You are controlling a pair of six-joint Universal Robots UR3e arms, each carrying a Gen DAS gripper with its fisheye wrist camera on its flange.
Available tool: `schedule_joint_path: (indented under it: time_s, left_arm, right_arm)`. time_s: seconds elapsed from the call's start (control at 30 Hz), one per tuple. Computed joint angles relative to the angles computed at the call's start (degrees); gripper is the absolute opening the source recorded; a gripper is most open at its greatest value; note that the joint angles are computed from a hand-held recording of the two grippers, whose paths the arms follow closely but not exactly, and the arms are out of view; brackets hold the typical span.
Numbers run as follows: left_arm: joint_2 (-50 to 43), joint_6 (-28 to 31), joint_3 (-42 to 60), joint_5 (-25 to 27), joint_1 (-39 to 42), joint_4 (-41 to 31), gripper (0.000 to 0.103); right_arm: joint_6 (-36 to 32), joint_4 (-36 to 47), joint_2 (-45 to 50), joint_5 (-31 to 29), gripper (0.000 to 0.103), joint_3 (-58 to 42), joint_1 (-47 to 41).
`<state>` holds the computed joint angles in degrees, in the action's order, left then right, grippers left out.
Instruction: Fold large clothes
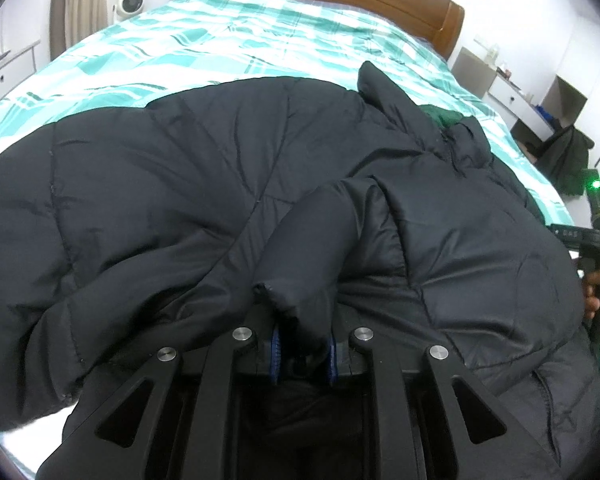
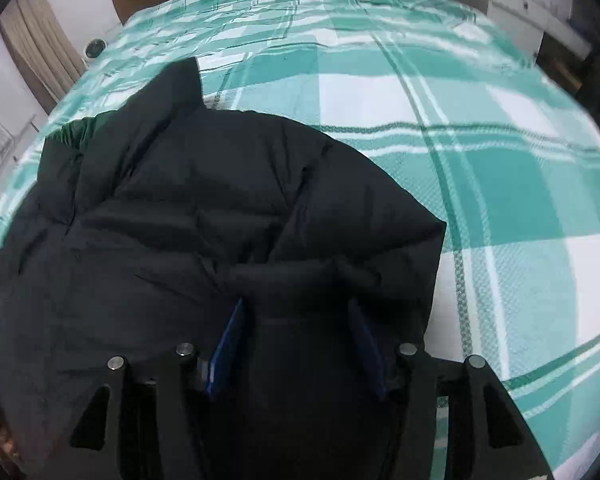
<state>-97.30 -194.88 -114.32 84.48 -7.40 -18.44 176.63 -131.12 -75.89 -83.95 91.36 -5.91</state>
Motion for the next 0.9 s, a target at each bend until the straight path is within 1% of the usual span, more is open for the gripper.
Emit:
schedule_joint_path:
  time_s: [0.03,0.07,0.17,0.23,0.27,0.3,0.33,0.4,0.5,0.57,0.6,0.63,0.67,0.7,0.73,0.77,0.8,0.83,0.9]
  left_arm:
    - [0.0,0.0,0.1,0.1,0.0,-0.1,0.017]
    - [-0.1,-0.1,0.2,0.2,-0.1,-0.1,0.017]
    - [-0.6,-0.2,0.8,1.1,-0.7,-0.3,0.017]
    - [-0.8,-0.3,1.1,1.6,-1.1,-0.4,0.017]
    - [-0.9,-0.3,1.2,1.8,-1.2,-0.4,0.017]
    - [-1.0,-0.4,1.4,2.0,-1.3,-0.5,0.017]
    - [-1.1,-0.4,1.7,2.2,-1.5,-0.8,0.018]
    - [-1.5,-0.1,3.2,3.8,-2.5,-2.4,0.018]
    - [-2.9,1.1,7.5,9.2,-5.5,-7.4,0.02]
    - [-2.9,1.7,11.4,15.0,-8.2,-13.6,0.034]
    - [-2.0,1.4,12.7,17.7,-9.4,-17.1,0.055]
    - [0.4,0.6,12.8,20.0,-10.5,-21.0,0.074]
    - [3.2,0.4,11.1,20.0,-10.5,-21.8,0.08]
    - [7.7,0.6,7.4,18.4,-10.0,-21.3,0.087]
    - [13.2,0.8,3.2,15.9,-9.1,-21.6,0.089]
    - [18.9,0.7,-0.7,13.6,-8.2,-23.3,0.089]
    - [24.7,1.0,-4.6,11.2,-7.1,-24.9,0.089]
    - [30.7,0.8,-8.1,9.7,-6.5,-27.3,0.089]
    - [42.7,-0.6,-13.6,8.5,-5.4,-33.8,0.089]
  right_arm:
    - [0.1,0.8,-1.2,-0.4,0.055,0.0,0.4]
    - [-0.6,1.0,-4.7,0.4,0.055,2.0,0.0]
    - [-4.9,1.4,-19.3,7.0,0.055,12.1,-3.2]
    - [-9.1,6.1,-30.0,12.1,0.055,18.3,-5.5]
    - [-10.5,8.8,-33.0,13.3,0.055,20.7,-6.0]
    - [-11.1,11.3,-33.7,12.5,0.055,22.2,-5.6]
    - [-10.9,12.2,-31.9,9.6,0.055,23.8,-4.3]
    - [-10.7,9.6,-32.7,11.7,0.055,27.8,-6.4]
    - [-6.6,13.5,-31.3,10.1,0.055,23.4,-5.6]
    - [-4.4,13.6,-33.8,7.0,0.055,23.3,-3.5]
    - [-4.4,15.0,-38.2,5.4,0.055,24.3,-2.3]
    - [-5.2,16.1,-42.5,5.1,0.056,24.8,-1.6]
    - [-5.9,17.3,-47.5,4.6,0.057,25.5,-0.6]
    - [-6.2,18.3,-52.4,3.8,0.064,26.5,0.2]
    - [-6.1,19.6,-58.0,3.0,0.069,27.7,1.4]
    - [-5.2,21.8,-63.8,1.9,0.076,28.6,3.2]
    - [-2.5,22.2,-67.1,-0.2,0.077,29.4,6.7]
    - [2.1,22.1,-69.5,-4.4,0.077,30.1,12.6]
    - [10.5,22.1,-73.8,-11.5,0.077,32.1,24.6]
